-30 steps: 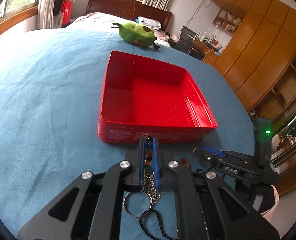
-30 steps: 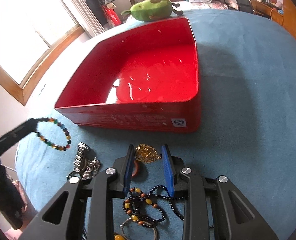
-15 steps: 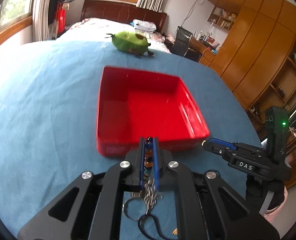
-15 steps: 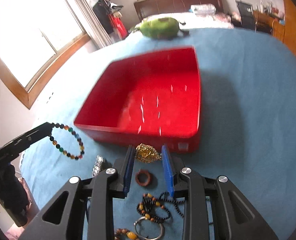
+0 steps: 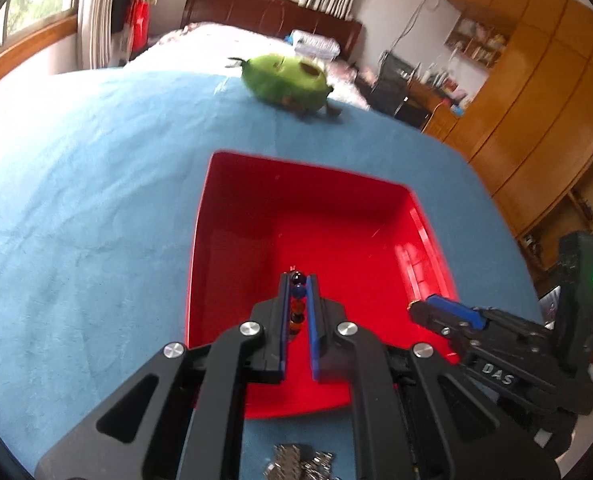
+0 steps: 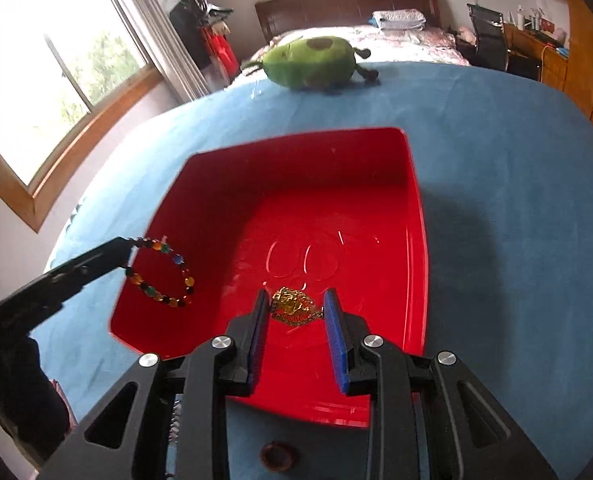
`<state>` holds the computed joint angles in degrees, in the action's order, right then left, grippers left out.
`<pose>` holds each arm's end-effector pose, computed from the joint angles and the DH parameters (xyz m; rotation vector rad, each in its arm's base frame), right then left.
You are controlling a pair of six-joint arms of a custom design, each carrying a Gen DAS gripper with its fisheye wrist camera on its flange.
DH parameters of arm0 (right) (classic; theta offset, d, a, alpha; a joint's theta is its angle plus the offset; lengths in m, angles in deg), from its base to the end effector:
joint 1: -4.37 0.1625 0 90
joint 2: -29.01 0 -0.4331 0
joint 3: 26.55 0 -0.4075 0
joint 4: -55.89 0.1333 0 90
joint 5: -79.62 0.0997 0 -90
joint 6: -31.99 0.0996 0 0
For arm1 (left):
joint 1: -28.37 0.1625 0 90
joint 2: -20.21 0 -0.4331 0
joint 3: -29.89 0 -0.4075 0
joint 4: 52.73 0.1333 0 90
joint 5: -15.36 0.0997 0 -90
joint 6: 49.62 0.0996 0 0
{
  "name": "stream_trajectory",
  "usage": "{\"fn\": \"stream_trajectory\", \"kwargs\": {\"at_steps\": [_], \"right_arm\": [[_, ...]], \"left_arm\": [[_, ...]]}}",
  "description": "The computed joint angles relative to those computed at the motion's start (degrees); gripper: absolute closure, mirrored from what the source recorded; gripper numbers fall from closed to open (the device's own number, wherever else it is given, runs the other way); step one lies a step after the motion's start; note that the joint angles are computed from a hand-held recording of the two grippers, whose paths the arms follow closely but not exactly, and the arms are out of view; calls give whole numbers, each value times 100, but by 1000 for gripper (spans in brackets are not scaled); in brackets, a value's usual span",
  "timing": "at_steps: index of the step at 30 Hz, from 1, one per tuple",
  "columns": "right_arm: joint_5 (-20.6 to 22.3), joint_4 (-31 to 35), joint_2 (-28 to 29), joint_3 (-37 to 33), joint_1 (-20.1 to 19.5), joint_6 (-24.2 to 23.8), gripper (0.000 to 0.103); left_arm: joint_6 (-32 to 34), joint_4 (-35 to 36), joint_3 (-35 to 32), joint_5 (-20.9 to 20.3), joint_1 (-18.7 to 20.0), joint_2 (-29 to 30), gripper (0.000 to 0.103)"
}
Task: Organize jewelry
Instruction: 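Carry both items over the red tin box and open both tools to drop them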
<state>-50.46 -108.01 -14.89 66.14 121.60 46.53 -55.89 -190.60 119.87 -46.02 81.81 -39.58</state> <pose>0.3832 -0.5936 0.1296 0.0747 -2.5172 0.8487 -0.2666 -0.6634 0.2788 0.6056 2.6498 -0.6462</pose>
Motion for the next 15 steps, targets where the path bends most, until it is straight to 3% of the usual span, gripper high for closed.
{"fn": "stream_trajectory", "kwargs": {"at_steps": [11,15], "right_arm": [[-35,134,130,-113,-101,-52,72],[6,-43,54,-12,-62,-98,72]], "left_arm": [[-73,455,-324,134,142,307,95],[-33,409,-295,100,123,271,85]]}}
